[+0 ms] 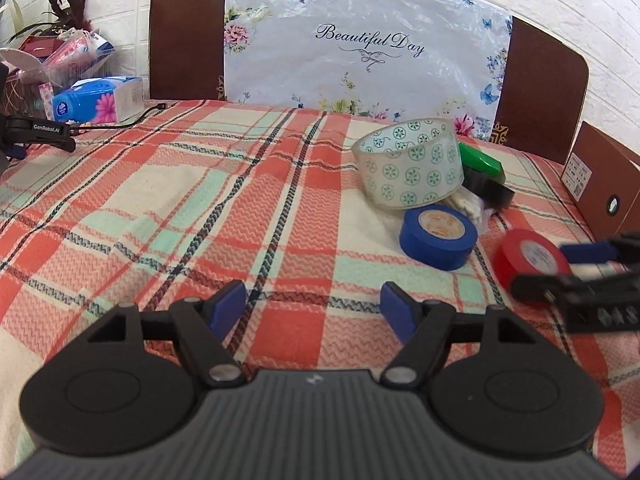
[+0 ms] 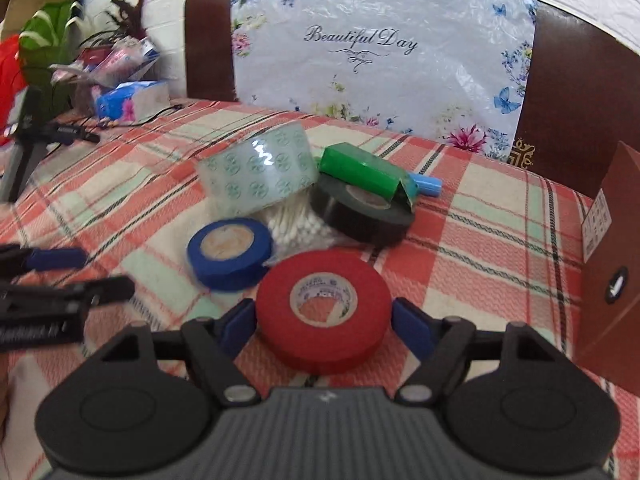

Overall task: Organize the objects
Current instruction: 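Grasp the red tape roll with the left gripper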

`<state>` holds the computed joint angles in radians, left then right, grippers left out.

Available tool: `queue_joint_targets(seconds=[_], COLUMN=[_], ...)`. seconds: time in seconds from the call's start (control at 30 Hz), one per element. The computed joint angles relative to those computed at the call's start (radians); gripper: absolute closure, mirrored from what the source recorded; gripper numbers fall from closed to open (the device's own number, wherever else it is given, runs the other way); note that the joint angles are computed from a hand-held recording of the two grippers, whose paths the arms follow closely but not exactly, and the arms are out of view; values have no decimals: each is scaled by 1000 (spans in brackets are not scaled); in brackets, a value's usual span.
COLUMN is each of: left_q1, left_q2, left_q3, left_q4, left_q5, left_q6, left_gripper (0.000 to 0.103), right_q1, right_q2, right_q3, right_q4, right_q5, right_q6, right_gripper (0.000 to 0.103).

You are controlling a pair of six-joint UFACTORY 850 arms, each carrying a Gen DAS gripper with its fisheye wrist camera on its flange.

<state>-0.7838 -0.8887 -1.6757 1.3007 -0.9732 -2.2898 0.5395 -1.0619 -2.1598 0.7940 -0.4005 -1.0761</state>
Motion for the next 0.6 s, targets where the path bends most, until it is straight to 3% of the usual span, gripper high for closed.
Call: queue_joint_targets(seconds=[0.1, 0.13, 0.23, 0.3, 0.43, 0.5, 0.57, 0.6], left_q1=[1, 4, 2, 3, 15, 13, 10, 14], left_q2=[17, 33, 29, -21, -178, -269, -385, -443], left_q3=[-8, 0, -56, -179, -463, -620, -830, -934], left_q4=[-31, -10, 72, -1, -338, -528, -702, -807], left_q5=[68, 130, 309, 398, 557, 511, 373, 325], left_q6=[30, 15, 35, 207, 626, 835, 1045, 1149], left_gripper=[33, 38, 41, 41, 41, 41, 42, 48], right_q1=[-32, -44, -91, -121, -144, -144, -143, -143], right_q2=[125, 169, 291, 348, 393, 399, 400, 395], right_q3=[225, 303, 506, 600, 673, 686, 694, 689], right_q4=[244, 336, 623, 798, 935, 993, 1034, 1016], right_q5=[54, 80, 128, 130, 119, 117, 113, 114], right_q6=[-276, -381, -695, -850, -975, -1044, -1095, -1076], right_gripper=[27, 27, 26, 24, 25, 27, 27, 28])
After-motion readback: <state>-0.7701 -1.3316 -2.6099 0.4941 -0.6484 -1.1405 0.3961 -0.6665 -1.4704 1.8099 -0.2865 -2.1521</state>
